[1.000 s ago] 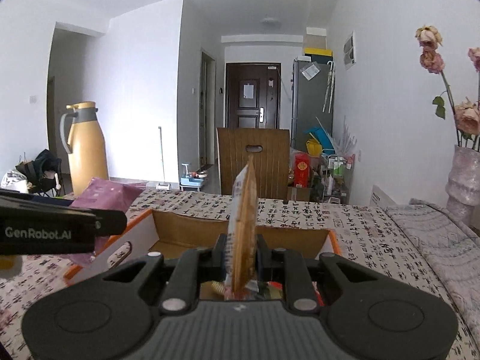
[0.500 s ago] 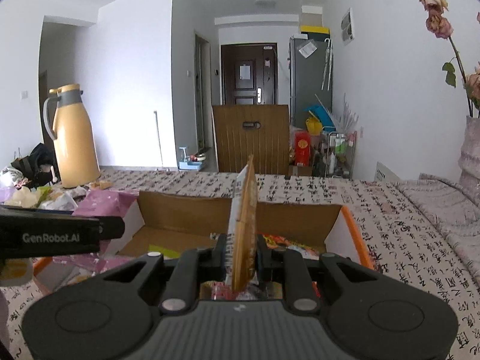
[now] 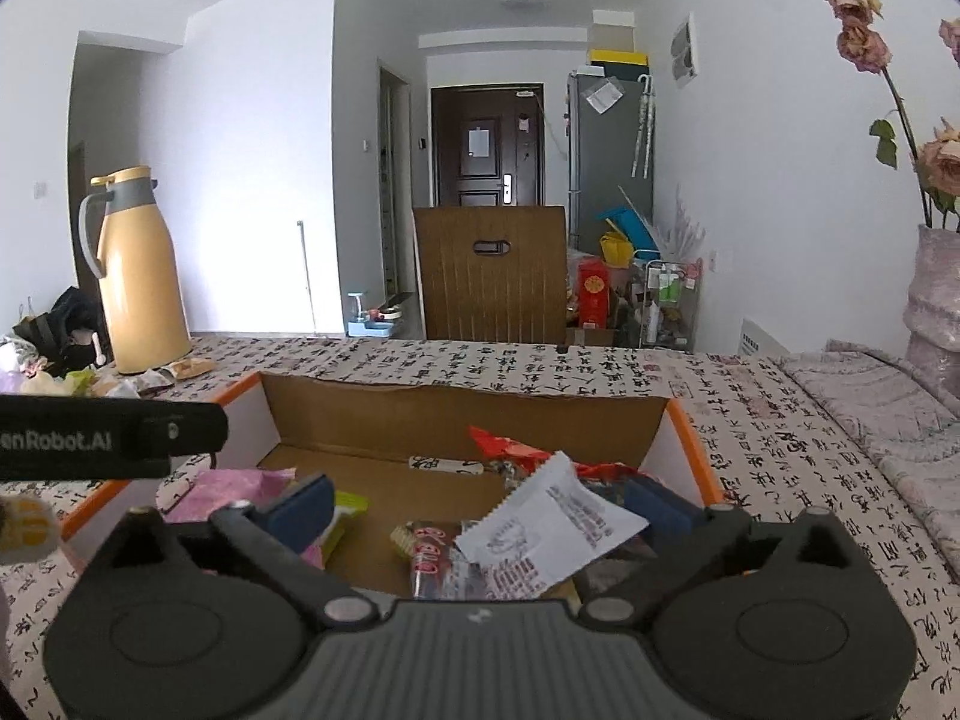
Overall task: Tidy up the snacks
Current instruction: 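Open both grippers to drop the packets into the box, then move both tools back toward the packets beside the box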
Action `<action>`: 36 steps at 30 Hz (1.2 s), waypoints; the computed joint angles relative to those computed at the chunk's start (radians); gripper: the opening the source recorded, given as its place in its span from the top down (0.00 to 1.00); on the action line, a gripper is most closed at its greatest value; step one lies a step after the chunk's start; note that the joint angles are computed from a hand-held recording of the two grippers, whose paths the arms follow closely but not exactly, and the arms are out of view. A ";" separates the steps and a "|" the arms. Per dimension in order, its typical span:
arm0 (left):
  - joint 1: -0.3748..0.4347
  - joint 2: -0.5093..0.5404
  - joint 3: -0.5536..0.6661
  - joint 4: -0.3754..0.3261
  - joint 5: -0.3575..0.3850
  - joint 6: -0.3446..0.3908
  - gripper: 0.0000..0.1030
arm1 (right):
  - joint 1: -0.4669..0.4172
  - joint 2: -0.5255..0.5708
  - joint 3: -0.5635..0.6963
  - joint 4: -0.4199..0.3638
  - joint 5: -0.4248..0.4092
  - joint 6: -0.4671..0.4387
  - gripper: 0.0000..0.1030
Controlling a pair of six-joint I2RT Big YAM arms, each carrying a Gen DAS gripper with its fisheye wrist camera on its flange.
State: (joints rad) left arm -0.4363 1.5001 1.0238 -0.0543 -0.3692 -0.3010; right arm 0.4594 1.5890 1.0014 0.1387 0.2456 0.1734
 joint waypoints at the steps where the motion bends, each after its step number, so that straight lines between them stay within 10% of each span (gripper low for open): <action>1: 0.001 0.000 0.000 -0.001 0.001 -0.001 0.00 | -0.001 -0.003 -0.003 0.002 -0.001 0.003 0.00; 36: -0.083 -0.216 -0.120 -0.066 -0.077 -0.013 0.00 | 0.054 -0.269 -0.176 -0.067 0.122 0.012 0.00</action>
